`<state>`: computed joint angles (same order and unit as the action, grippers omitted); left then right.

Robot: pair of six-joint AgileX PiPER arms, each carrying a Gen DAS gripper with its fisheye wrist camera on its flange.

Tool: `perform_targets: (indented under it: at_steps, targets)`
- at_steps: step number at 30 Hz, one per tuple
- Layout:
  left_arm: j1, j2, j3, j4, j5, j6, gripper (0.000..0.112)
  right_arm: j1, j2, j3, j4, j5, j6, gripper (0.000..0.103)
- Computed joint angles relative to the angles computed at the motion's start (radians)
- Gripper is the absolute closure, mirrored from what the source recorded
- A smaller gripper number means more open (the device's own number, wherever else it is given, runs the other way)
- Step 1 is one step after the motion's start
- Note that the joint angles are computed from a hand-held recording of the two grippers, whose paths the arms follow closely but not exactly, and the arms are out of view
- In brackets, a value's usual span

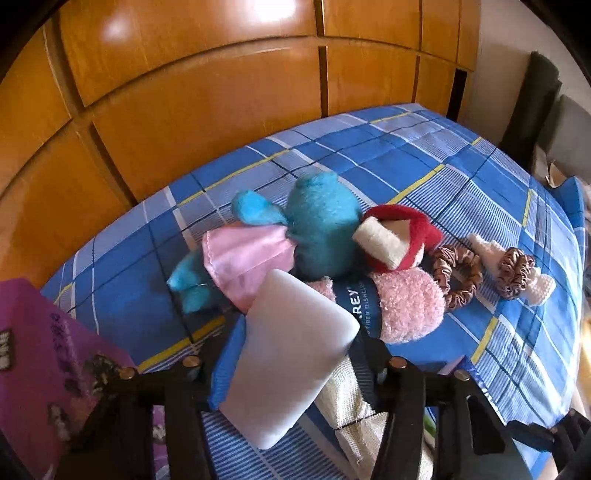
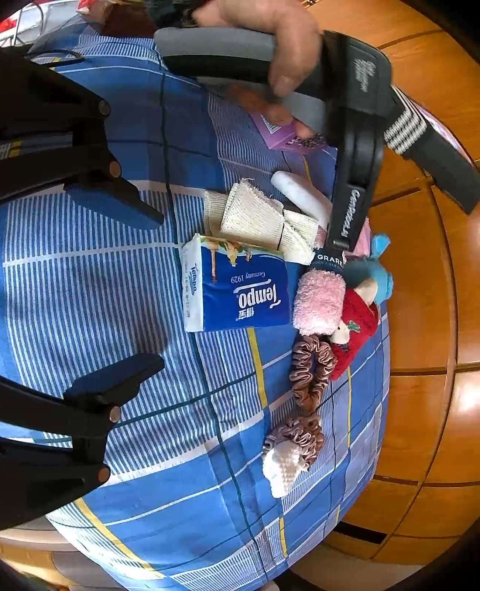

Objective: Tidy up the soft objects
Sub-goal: 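Grasp the white sponge with the left gripper while the right gripper grasps the scrunchie-wrapped cloth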

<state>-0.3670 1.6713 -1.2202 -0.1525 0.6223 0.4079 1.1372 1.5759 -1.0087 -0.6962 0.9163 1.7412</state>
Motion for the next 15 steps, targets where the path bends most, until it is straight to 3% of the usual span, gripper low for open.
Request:
perform_targets:
  at_steps: [4,5,6,12,15]
  targets:
    - [0.034,-0.058,0.03,-0.083,0.02,0.037,0.06,-0.013,-0.027,0.018,0.008,-0.019,0.002,0.033]
    - [0.039,-0.088,0.05,-0.102,0.016,0.055,0.076,-0.017,-0.039,0.024,0.008,-0.018,0.008,0.033]
    - [0.037,-0.104,0.056,-0.098,0.021,0.057,0.083,-0.017,-0.062,0.038,-0.006,-0.01,0.033,0.033]
    - [0.024,-0.177,0.11,-0.113,0.037,0.087,0.084,-0.017,-0.187,0.079,-0.075,0.155,0.079,0.033]
    - [0.035,-0.189,0.123,-0.167,0.067,0.135,0.085,-0.084,-0.274,0.132,-0.066,0.177,0.079,0.033]
